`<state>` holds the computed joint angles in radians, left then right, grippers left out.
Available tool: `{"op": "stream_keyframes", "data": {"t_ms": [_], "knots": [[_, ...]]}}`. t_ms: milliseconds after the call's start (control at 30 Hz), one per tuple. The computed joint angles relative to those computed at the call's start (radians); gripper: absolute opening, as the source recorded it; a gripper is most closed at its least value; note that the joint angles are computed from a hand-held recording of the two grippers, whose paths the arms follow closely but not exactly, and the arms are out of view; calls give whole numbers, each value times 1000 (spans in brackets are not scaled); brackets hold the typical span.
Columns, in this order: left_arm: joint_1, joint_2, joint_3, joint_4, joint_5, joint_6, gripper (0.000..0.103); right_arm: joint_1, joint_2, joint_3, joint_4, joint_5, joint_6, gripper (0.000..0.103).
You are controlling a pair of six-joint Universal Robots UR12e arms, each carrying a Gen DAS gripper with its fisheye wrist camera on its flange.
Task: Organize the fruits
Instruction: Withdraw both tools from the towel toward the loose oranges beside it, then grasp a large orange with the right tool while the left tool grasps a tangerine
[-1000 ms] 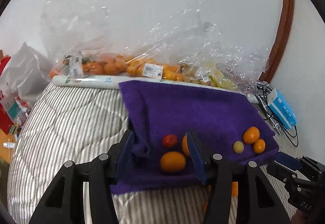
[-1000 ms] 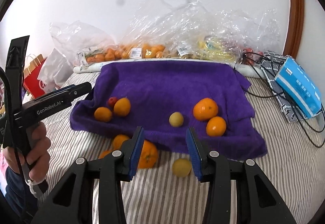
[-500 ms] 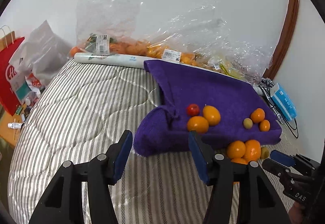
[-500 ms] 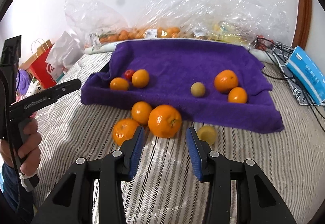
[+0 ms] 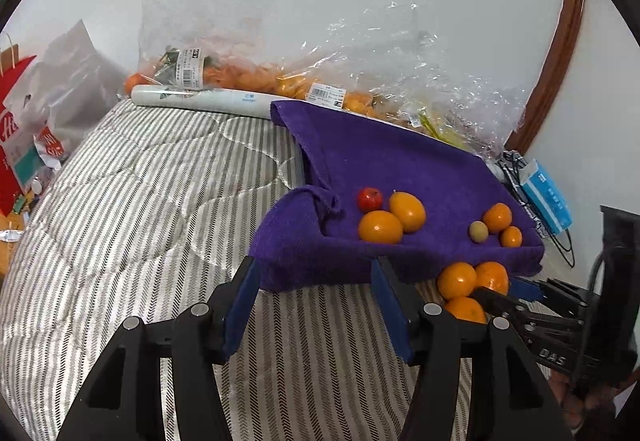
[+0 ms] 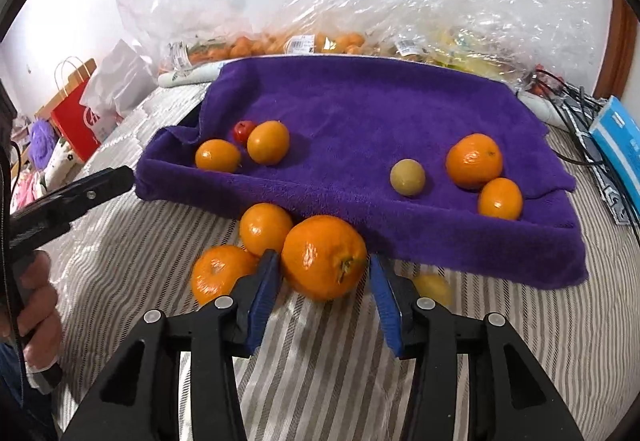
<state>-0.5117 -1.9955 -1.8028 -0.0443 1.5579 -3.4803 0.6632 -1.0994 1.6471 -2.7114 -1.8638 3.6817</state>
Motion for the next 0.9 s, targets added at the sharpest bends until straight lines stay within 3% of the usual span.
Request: {"op": "stream_keyframes", "data": {"t_ms": [167, 333, 900], "knots": [[-4, -4, 6, -14, 4, 5, 55, 2, -1, 4, -21, -2, -43, 44], [-11, -8, 6, -8, -1, 33, 55, 5, -19, 28, -64, 13, -32, 43], [-57, -20, 45, -70, -144, 115, 55, 16, -110, 122, -105, -87, 6, 43]]}}
